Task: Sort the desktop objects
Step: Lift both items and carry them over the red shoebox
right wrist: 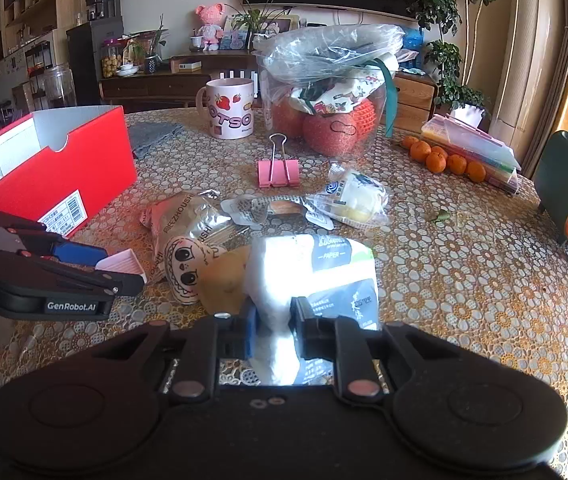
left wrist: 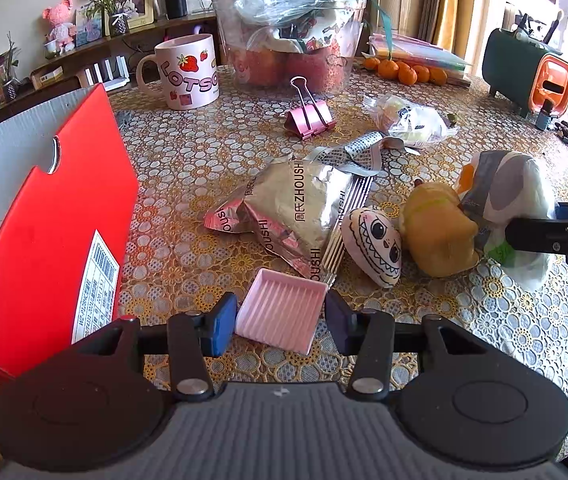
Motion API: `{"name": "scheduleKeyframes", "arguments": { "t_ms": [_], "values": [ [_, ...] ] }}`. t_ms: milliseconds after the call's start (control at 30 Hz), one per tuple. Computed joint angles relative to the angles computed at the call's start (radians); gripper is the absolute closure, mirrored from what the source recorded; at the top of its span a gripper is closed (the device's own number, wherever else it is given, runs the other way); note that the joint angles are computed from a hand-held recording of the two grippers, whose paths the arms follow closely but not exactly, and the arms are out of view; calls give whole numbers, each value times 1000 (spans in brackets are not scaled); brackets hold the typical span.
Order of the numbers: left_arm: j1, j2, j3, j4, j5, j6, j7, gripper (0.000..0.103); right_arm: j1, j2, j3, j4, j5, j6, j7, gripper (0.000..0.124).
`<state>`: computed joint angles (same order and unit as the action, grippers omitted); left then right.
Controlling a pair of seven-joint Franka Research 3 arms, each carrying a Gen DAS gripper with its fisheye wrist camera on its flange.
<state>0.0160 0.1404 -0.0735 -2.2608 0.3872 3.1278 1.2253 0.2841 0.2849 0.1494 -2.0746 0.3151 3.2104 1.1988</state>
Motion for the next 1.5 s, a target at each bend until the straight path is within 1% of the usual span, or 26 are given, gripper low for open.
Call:
{"name": "scheduleKeyframes", "arguments": {
  "t_ms": [67, 100, 167, 233, 300, 367, 433, 467, 500, 600, 667, 767, 867, 1033, 1233, 1500],
  "values": [
    [19, -23, -27, -19, -40, 3, 22, 57, 13, -9, -15, -5, 0, 0, 10, 108],
    [30, -35, -42, -29, -68, 4, 40, 57, 9, -15, -11, -8, 2, -1, 9, 108],
    [44, -60, -66, -47, -126, 2, 78, 56, -7, -27, 7, -15, 11, -7, 4, 108],
    [48, -90, -81, -64, -197, -3, 123, 56, -53, -41, 59, -22, 38, -12, -20, 108],
    [43, -119, -88, -84, -291, 3, 190, 56, -67, -55, 78, -28, 59, -12, -36, 109],
    [18, -151, -80, -100, -421, -4, 285, 56, -78, -69, 94, -29, 80, -21, -55, 109],
    [-28, -185, -48, -115, -541, -13, 368, 57, -65, -83, 87, -29, 93, -31, -62, 109],
    [-51, -200, -29, -120, -581, -18, 397, 56, -69, -90, 97, -28, 109, -36, -74, 109],
    [-66, -217, -13, -126, -599, -24, 408, 56, -85, -98, 120, -24, 140, -44, -97, 109],
    [-92, -262, 23, -146, -590, -33, 404, 56, -88, -120, 145, -15, 222, -61, -156, 109],
    [-90, -292, 36, -160, -555, -43, 382, 56, -89, -131, 162, -5, 287, -74, -208, 109],
    [-104, -329, 69, -174, -536, -49, 375, 56, -44, -143, 134, 8, 308, -83, -224, 109],
    [-106, -359, 95, -185, -513, -57, 362, 56, 11, -146, 92, 25, 297, -98, -206, 109],
    [-95, -391, 126, -197, -479, -68, 345, 56, 63, -139, 64, 68, 289, -130, -180, 109],
    [-69, -413, 151, -202, -444, -65, 332, 56, 96, -108, 65, 141, 277, -157, -162, 109],
    [-51, -420, 203, -199, -447, -48, 350, 56, 135, -38, 71, 257, 209, -185, -125, 109]
  ]
}}
